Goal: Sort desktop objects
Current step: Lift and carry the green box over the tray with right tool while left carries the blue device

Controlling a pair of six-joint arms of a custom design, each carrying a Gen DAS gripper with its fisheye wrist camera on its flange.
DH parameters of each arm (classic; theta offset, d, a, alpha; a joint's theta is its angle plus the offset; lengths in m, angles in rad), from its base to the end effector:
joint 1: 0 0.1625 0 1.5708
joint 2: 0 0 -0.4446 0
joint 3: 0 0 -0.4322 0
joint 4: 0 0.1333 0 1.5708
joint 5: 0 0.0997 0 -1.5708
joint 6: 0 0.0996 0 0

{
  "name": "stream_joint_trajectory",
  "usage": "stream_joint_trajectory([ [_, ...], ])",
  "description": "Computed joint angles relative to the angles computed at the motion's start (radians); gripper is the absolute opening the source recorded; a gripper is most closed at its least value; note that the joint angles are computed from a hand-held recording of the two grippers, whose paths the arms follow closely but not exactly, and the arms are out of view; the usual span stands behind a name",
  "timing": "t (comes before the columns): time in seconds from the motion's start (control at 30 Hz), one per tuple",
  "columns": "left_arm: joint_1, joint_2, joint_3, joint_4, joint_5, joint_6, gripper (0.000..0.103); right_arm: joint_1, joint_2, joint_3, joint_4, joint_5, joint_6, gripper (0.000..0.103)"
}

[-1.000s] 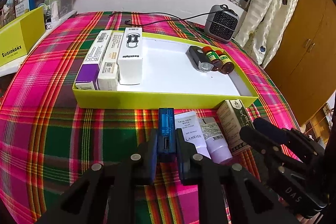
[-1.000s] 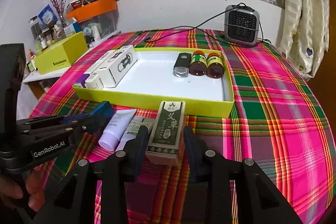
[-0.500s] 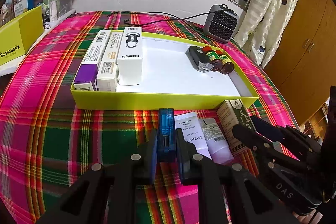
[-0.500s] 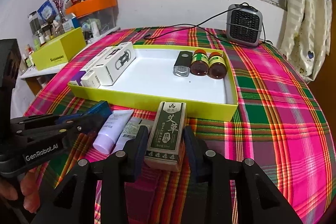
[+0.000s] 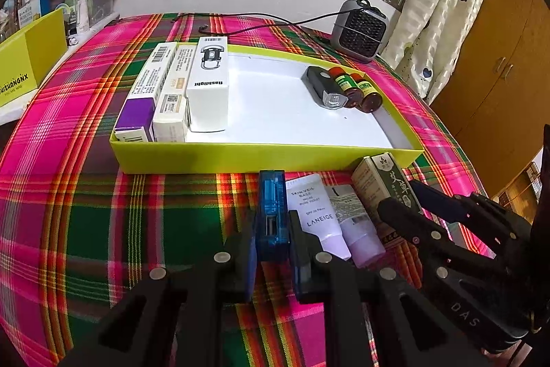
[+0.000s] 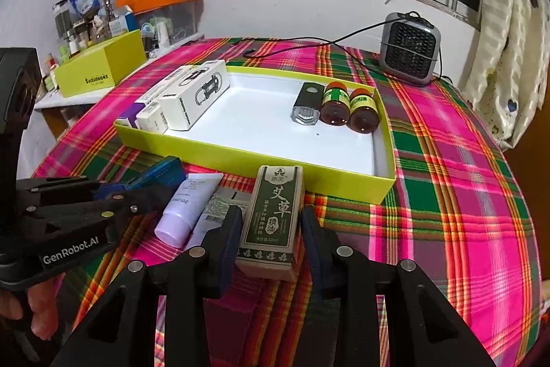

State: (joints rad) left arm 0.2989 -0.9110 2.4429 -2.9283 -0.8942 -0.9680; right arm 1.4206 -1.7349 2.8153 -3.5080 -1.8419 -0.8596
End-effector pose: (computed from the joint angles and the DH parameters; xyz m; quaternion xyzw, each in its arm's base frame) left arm -0.2998 -0.2971 -0.0119 0.1708 0.9245 -0.2618 0.2180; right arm 0.0652 -0.2817 0.2324 0.2604 -0.8647 0.3008 0.3067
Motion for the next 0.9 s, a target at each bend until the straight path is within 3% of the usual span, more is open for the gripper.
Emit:
stream_joint_trajectory([
  [0.13,-0.001,0.0,0.0,0.0,0.0,-0.001,0.016,0.001,-0.027,-0.003,0.049,0.001,-0.02,0.037],
  [0.33,0.0,0.001,-0.001,0.0,0.001,-0.001,0.016,0.011,0.002,0.004,-0.006,-0.02,-0.052,0.037],
  [0.63,-0.002,0.0,0.007,-0.026,-0.004,0.006,0.016,-0.002,0.034,-0.007,-0.028,-0.044,-0.013,0.036],
  [0.9,-0.018,-0.017,0.028,-0.053,0.007,0.003,0.016,-0.031,-0.072,0.001,0.096,0.014,0.03,0.032],
])
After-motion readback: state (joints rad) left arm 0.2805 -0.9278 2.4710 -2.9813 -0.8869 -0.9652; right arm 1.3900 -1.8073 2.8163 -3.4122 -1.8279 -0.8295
